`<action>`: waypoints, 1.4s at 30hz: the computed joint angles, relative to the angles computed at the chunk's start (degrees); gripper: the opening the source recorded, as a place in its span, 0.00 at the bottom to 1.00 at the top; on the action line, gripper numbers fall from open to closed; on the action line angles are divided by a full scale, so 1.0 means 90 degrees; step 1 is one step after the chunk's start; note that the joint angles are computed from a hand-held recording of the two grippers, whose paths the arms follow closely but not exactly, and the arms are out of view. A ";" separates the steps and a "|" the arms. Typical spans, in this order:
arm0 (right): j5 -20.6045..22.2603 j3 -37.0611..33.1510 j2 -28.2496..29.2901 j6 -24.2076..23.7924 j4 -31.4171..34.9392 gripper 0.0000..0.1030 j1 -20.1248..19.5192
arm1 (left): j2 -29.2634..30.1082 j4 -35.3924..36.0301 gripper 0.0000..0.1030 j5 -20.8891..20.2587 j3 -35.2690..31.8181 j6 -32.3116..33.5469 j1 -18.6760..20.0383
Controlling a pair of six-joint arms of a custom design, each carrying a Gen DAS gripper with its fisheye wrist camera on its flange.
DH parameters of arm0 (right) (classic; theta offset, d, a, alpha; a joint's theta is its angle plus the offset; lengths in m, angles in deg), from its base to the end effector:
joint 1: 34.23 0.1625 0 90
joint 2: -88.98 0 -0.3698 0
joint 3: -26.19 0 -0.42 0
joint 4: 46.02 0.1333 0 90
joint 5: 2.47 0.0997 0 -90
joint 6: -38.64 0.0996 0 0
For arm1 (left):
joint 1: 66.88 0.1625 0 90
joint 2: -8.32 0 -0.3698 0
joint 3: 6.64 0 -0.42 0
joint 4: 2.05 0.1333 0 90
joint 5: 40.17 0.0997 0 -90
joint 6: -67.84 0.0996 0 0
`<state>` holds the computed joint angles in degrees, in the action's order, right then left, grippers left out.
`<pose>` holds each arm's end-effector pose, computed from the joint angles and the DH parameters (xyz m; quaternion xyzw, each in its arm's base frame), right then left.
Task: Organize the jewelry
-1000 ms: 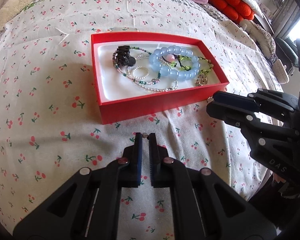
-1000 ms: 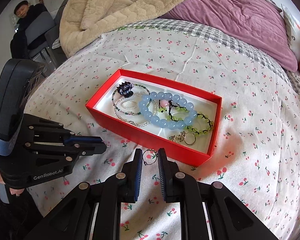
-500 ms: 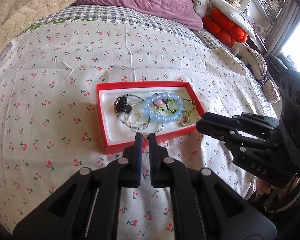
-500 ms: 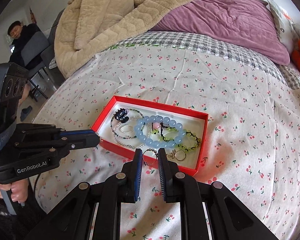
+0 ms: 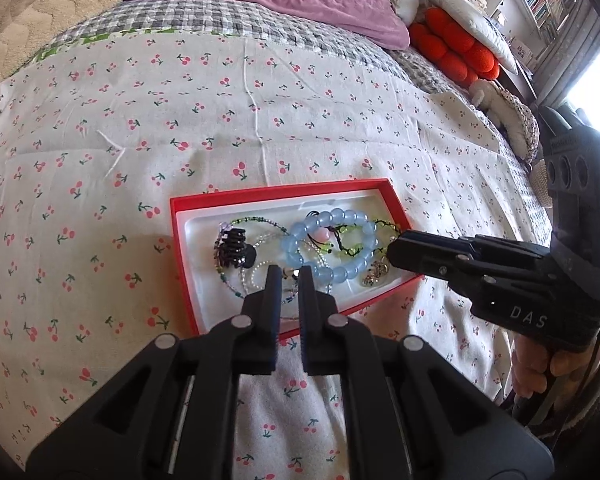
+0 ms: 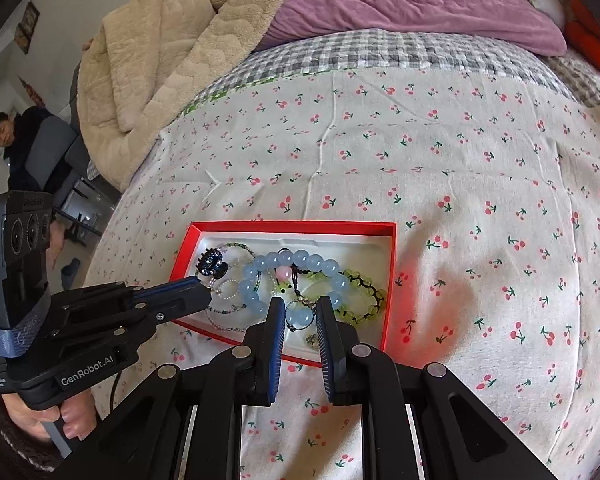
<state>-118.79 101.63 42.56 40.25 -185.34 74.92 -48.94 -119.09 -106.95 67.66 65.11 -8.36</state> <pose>0.3291 -0.6761 0.1775 0.1065 -0.9534 0.2092 0.1895 -0.2265 -0.7004 0.2776 0.2253 0.9496 -0.1406 0.1665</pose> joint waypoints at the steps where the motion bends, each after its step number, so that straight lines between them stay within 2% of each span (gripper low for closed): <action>1: 0.0116 -0.0029 -0.0005 0.0078 0.0064 0.22 -0.0042 | 0.0032 0.0022 0.14 0.0016 -0.0047 0.0009 0.0006; 2: 0.0207 -0.0051 -0.0015 0.0172 0.0120 0.27 -0.0079 | 0.0046 0.0046 0.18 0.0019 -0.0075 0.0009 0.0007; 3: 0.0279 -0.0054 -0.0034 0.0248 0.0150 0.29 -0.0112 | 0.0065 0.0056 0.28 0.0043 -0.0110 -0.0007 0.0009; 4: 0.0340 -0.0046 -0.0058 0.0303 0.0157 0.41 -0.0137 | 0.0061 0.0026 0.34 0.0053 -0.0109 -0.0029 0.0010; 5: 0.0379 -0.0019 -0.0087 0.0349 0.0124 0.53 -0.0154 | 0.0056 0.0013 0.35 0.0038 -0.0110 -0.0042 0.0011; 8: 0.0417 0.0055 -0.0155 0.0359 -0.0024 0.56 -0.0153 | 0.0073 0.0185 0.41 0.0147 -0.0185 -0.0190 -0.0018; 10: 0.0344 0.0070 -0.0178 0.0328 -0.0061 0.56 -0.0122 | 0.0026 0.0168 0.54 0.0247 -0.0120 -0.0222 -0.0057; 13: 0.0148 0.0083 -0.0204 0.0362 -0.0061 0.57 -0.0074 | -0.0116 0.0130 0.68 0.0533 0.0085 -0.0333 -0.0156; 14: 0.0064 0.0108 -0.0227 0.0389 -0.0057 0.59 -0.0054 | -0.0166 0.0145 0.70 0.0674 0.0163 -0.0384 -0.0194; 16: -0.0243 0.0159 -0.0251 0.0443 -0.0059 0.65 0.0016 | -0.0271 0.0236 0.82 0.1126 0.0350 -0.0618 -0.0289; 19: -0.0837 0.0320 -0.0300 0.0438 -0.0088 0.72 0.0171 | -0.0441 0.0490 0.85 0.1790 0.0649 -0.1053 -0.0413; 20: -0.1034 0.0386 -0.0313 0.0404 -0.0101 0.80 0.0224 | -0.0509 0.0545 0.87 0.1938 0.0763 -0.1158 -0.0449; 22: -0.1399 0.0560 -0.0328 0.0273 -0.0304 0.88 0.0330 | -0.0655 0.0564 0.98 0.2155 0.1003 -0.1300 -0.0517; 25: -0.1762 0.0809 -0.0371 0.0119 -0.0531 1.00 0.0445 | -0.0863 0.0517 0.99 0.2250 0.1320 -0.1298 -0.0600; 32: -0.2637 0.1372 -0.0606 0.0314 -0.0501 1.00 0.0726 | -0.1377 0.0368 0.99 0.2764 0.2004 -0.1508 -0.0876; 42: -0.2853 0.1967 -0.0826 0.0610 -0.0734 1.00 0.0999 | -0.2015 0.0565 0.99 0.2895 0.2748 -0.2292 -0.1001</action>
<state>-144.47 119.33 35.13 45.74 -191.95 83.92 -67.08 -114.01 -80.89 92.39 44.48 -17.37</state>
